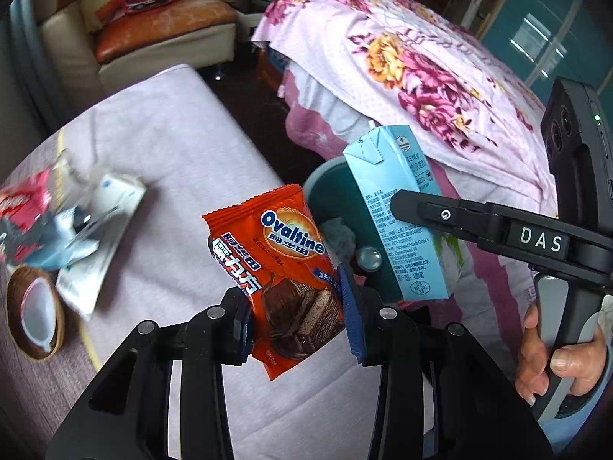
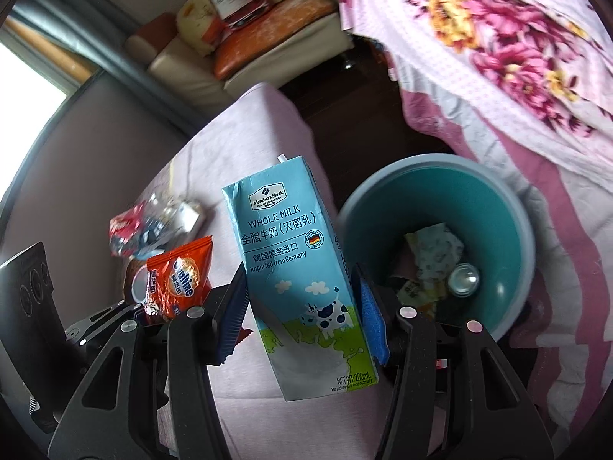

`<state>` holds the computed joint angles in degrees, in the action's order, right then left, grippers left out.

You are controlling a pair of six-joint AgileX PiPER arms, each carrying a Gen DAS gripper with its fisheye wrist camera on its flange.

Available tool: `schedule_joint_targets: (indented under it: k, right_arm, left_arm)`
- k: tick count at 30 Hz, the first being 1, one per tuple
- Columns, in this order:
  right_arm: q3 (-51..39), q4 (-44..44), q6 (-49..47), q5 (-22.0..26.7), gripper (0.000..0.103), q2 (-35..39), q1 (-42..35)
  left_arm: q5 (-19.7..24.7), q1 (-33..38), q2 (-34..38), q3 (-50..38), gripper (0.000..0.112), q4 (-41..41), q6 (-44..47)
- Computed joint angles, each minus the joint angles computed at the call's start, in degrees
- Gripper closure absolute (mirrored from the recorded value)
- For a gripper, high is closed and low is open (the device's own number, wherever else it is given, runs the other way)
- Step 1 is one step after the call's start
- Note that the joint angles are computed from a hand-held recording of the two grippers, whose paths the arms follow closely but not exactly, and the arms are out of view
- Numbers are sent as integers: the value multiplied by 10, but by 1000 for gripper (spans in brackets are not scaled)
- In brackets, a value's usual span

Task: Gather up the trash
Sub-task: 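Carry the Ovaltine pack and milk carton over the teal bin with both tools, then open the left tool to drop the Ovaltine pack while the right drops the carton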

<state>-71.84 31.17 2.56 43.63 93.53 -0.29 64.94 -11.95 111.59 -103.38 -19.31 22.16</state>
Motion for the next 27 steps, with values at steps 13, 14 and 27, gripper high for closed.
schedule_joint_targets:
  k: [13, 14, 27]
  right_arm:
    - [66, 32, -60, -7, 52, -22, -121]
    - [66, 33, -63, -7, 52, -21, -125]
    - [75, 30, -81, -5, 52, -10, -156]
  left_arm:
    - [25, -95, 78, -98, 73, 41, -61]
    - [26, -99, 83, -102, 73, 43, -63]
    - [30, -123, 129, -139, 41, 57, -81]
